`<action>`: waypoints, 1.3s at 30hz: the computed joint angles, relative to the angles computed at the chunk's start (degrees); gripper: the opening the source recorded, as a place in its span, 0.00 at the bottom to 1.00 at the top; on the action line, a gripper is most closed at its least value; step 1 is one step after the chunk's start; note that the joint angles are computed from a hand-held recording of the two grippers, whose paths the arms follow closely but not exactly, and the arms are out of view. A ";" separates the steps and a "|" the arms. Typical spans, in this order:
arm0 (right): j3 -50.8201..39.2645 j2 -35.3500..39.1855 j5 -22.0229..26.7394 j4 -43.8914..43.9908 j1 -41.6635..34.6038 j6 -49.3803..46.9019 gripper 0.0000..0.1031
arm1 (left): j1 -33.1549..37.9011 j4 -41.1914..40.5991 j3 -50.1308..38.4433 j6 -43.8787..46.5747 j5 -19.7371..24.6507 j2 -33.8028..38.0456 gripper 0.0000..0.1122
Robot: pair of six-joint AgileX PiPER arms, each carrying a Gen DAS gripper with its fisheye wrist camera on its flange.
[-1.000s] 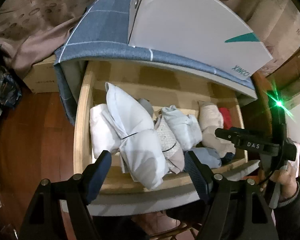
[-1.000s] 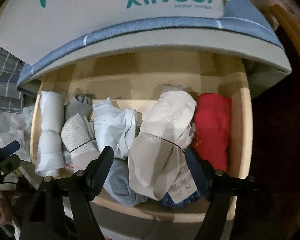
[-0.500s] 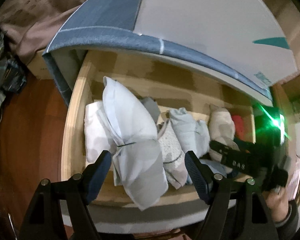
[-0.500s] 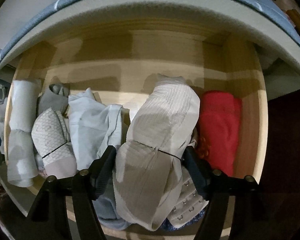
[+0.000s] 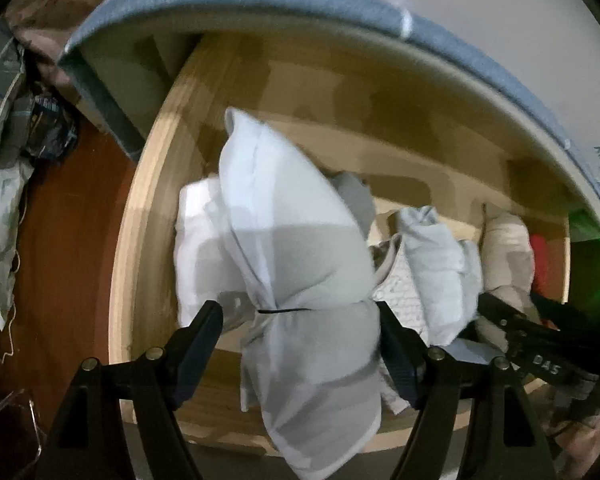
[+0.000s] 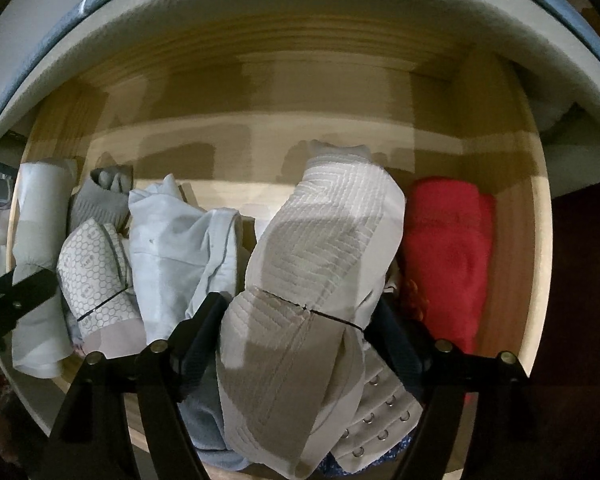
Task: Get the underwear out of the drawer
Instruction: 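Grasp the beige bra with the right tool while the left tool grasps the white rolled underwear, then lift the white rolled underwear with the left tool into the open white box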
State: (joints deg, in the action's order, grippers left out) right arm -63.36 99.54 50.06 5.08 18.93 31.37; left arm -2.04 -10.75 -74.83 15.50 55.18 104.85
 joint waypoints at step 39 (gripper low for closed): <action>9.50 -15.28 -5.55 -8.59 4.79 10.96 0.61 | 1.02 -1.54 0.85 10.21 5.58 -7.27 0.33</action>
State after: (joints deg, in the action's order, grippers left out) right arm -53.86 84.26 44.51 -3.51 23.72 42.33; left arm -1.02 -12.29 -73.98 25.70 60.76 97.57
